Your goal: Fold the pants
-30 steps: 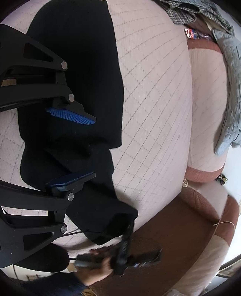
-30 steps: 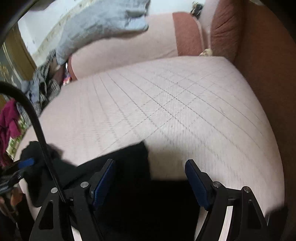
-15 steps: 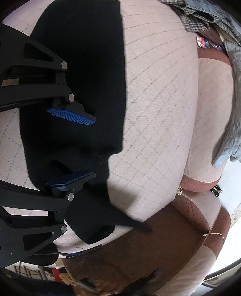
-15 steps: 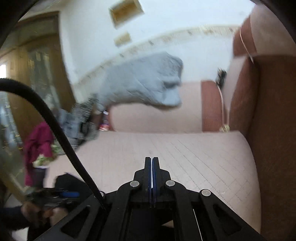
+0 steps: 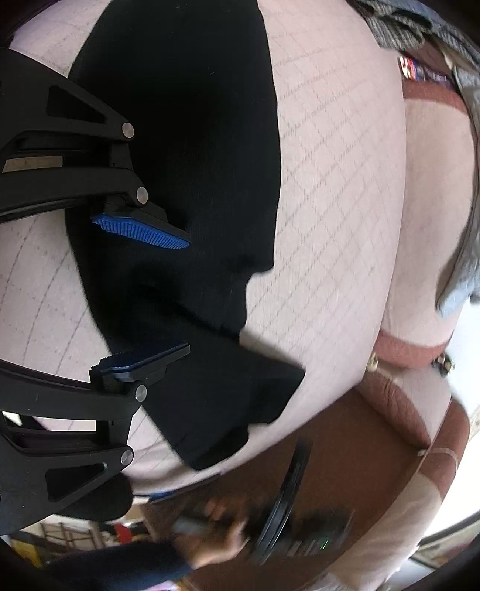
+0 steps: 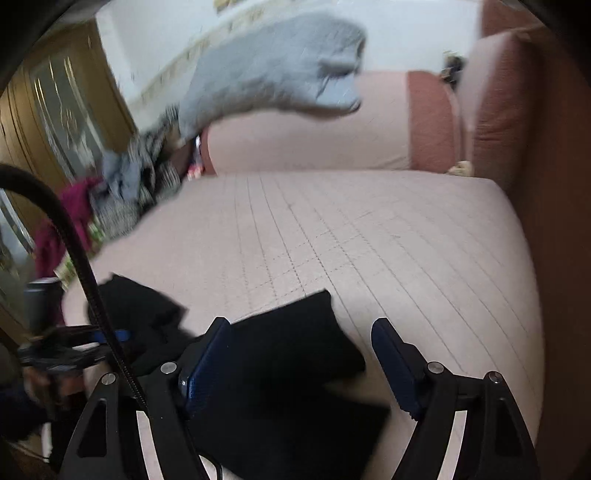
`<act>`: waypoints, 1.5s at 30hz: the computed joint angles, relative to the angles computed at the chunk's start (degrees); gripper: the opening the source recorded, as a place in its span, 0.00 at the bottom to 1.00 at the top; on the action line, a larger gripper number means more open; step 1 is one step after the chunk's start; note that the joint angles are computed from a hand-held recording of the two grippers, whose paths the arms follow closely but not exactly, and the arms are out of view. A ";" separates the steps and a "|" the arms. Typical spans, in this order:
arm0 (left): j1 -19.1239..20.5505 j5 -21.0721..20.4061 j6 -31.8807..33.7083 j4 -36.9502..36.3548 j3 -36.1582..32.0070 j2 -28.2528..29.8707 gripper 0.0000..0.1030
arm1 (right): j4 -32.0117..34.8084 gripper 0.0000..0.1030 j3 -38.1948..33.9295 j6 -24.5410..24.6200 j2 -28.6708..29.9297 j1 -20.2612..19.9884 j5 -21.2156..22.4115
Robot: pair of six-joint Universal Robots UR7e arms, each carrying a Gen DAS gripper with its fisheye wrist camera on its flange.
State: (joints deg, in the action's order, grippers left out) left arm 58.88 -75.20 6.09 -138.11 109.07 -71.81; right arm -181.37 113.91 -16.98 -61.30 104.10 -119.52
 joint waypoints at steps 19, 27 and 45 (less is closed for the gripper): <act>-1.83 1.41 5.23 -3.97 2.90 0.85 0.54 | -16.81 0.05 5.03 -12.72 -3.43 5.11 1.20; -1.45 2.37 4.87 -2.05 5.09 -0.20 0.54 | -10.45 0.09 23.99 -13.86 -9.85 7.13 -18.55; -0.85 4.34 5.52 -0.47 2.40 -2.01 0.54 | -4.56 0.38 13.09 -13.38 -0.68 1.73 -7.28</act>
